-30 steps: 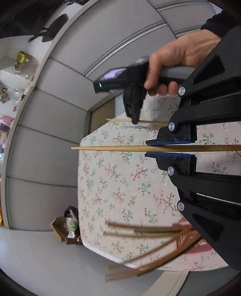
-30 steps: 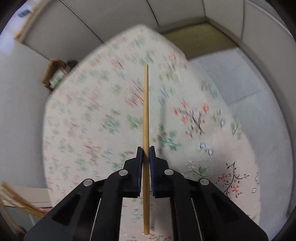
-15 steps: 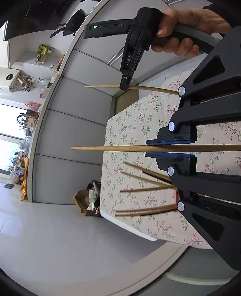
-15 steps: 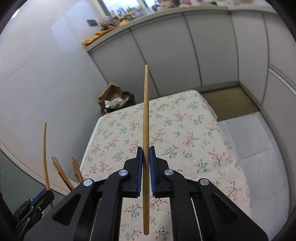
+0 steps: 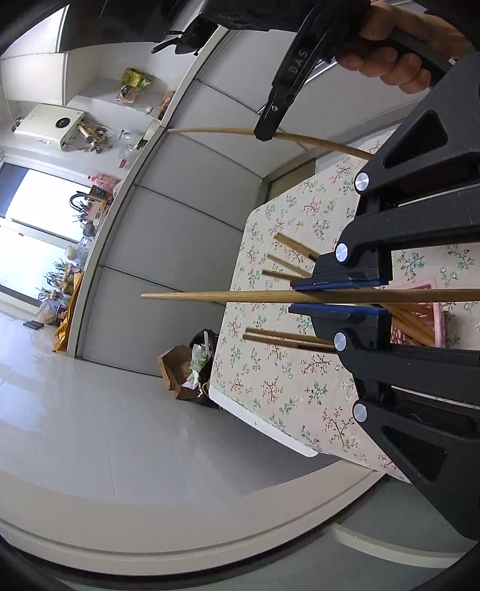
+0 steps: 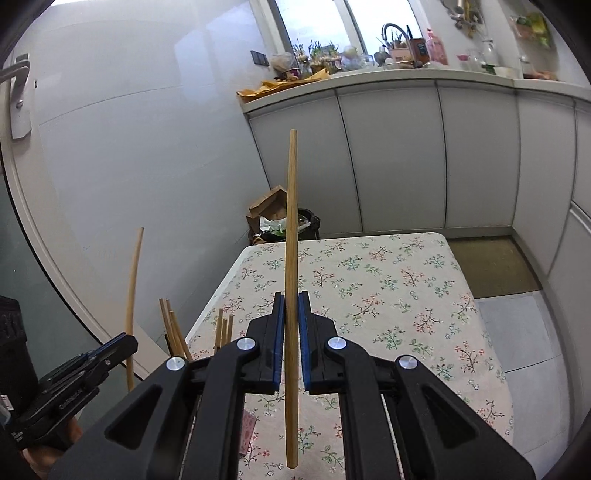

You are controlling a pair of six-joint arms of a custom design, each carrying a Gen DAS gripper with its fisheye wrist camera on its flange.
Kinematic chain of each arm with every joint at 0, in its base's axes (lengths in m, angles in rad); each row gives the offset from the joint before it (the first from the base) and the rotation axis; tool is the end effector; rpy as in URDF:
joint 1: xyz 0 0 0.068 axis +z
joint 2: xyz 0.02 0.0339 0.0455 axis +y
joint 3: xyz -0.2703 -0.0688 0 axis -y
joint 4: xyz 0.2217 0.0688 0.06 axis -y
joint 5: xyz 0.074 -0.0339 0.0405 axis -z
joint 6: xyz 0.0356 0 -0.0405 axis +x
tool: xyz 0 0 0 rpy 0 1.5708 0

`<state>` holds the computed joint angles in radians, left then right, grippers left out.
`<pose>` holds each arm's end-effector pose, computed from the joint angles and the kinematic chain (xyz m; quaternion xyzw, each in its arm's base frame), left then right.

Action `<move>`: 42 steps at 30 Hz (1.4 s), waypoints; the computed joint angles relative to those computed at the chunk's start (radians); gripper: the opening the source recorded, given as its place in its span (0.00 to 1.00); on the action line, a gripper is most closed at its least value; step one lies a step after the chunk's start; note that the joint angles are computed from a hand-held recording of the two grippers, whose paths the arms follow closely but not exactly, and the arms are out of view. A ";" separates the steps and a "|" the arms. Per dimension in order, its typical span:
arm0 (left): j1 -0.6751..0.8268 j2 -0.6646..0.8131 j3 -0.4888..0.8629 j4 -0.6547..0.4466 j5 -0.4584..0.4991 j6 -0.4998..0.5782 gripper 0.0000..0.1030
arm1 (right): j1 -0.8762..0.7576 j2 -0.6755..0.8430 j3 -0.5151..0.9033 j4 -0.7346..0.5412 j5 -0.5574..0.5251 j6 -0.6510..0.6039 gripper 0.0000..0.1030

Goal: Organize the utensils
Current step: 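Lift both wooden chopsticks and carry them over the pink holder, then lower both chopsticks into the pink holder and open both grippers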

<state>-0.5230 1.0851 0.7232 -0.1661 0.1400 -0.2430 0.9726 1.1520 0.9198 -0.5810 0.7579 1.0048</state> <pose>0.1853 -0.1126 0.2751 0.1552 0.8517 -0.2419 0.4382 0.1375 0.1583 0.2953 0.1507 0.8609 0.0980 0.4760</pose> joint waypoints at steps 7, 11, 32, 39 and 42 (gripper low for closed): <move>0.054 0.026 -0.087 0.176 0.067 -0.023 0.06 | 0.013 0.006 -0.046 0.156 -0.029 -0.038 0.07; 0.042 0.055 -0.136 0.306 0.028 -0.019 0.06 | 0.046 0.072 -0.036 0.225 -0.016 -0.063 0.07; 0.079 0.013 -0.078 0.093 -0.001 -0.031 0.20 | 0.080 0.213 -0.040 0.432 -0.021 -0.117 0.07; 0.117 0.018 0.043 -0.133 -0.037 -0.028 0.36 | 0.114 0.337 -0.034 0.591 0.062 -0.195 0.08; 0.135 0.022 0.059 -0.159 -0.025 -0.031 0.36 | 0.123 0.386 -0.030 0.638 0.090 -0.207 0.08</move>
<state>-0.3875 1.1075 0.7821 -0.3248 0.1147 -0.2740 1.0952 1.5379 0.8895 0.0566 0.8477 0.7977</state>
